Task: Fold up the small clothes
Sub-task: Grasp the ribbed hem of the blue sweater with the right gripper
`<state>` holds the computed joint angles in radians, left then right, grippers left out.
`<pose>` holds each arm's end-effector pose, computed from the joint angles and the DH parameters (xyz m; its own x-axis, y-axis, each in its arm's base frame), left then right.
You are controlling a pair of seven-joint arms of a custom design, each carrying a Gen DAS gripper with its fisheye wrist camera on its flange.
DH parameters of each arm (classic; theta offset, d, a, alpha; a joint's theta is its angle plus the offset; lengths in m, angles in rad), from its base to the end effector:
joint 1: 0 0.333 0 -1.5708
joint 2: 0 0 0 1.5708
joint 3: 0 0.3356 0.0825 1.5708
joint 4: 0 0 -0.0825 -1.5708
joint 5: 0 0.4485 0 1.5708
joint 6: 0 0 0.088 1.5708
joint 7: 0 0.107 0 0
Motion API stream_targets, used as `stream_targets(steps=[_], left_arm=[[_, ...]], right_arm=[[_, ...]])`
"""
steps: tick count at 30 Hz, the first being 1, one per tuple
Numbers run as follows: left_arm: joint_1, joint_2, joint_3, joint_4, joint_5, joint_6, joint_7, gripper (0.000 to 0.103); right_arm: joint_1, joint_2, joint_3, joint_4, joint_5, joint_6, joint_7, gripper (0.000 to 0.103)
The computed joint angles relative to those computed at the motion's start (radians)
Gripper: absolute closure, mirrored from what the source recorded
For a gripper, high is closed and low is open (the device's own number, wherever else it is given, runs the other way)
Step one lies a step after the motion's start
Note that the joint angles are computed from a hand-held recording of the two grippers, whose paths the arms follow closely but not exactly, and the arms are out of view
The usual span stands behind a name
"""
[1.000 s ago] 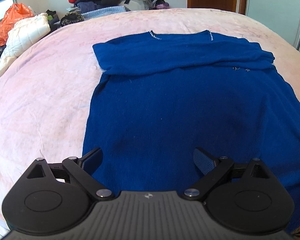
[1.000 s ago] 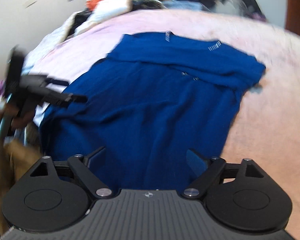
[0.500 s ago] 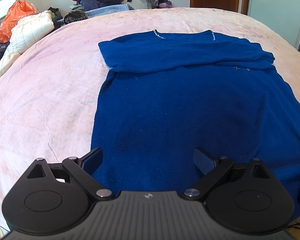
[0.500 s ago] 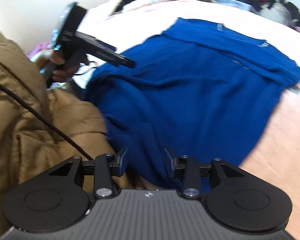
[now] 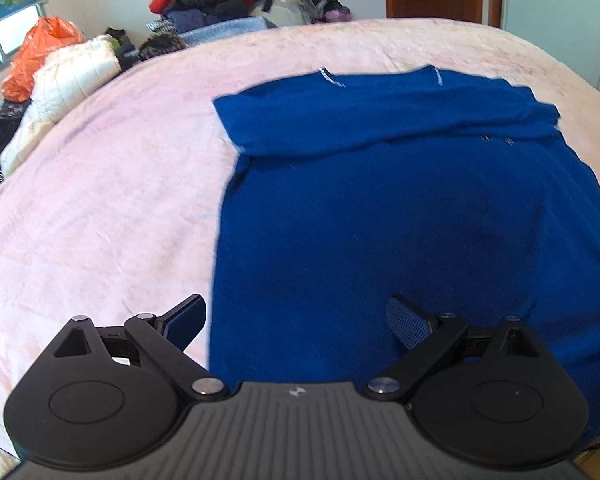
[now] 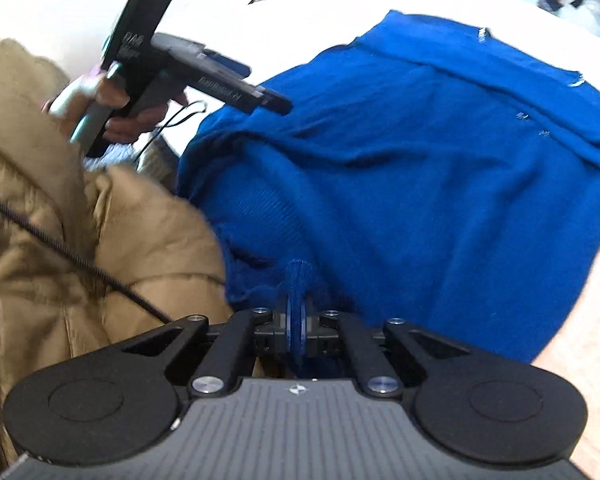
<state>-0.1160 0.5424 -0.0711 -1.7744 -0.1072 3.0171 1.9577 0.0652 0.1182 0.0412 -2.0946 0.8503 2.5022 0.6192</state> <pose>0.7545 -0.1277 0.3092 -0.3863 -0.9126 -0.1337 -0.6752 0.3785 -0.6331 0.6405 0.0629 0.3748 0.4764 -0.8267 -0.2992 -0.8035 -0.2713 -0.5298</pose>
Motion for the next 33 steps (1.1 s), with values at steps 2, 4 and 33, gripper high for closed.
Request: stream_targets(steps=[2,4,33], left_arm=[[-0.007,0.001,0.016,0.008,0.002,0.008,-0.015,0.005],[-0.011,0.005,0.03,0.02,0.002,0.01,-0.033,0.005],[0.098,0.02,-0.059,0.075,-0.096,-0.128,0.041,0.005]], right_arm=[[-0.008,0.0,0.003,-0.002,0.11,0.092,-0.019,0.097],[-0.017,0.016,0.01,0.011,0.244,0.183,-0.045,0.097],[-0.114,0.243,0.052,0.267,0.031,-0.06,0.095,0.075]])
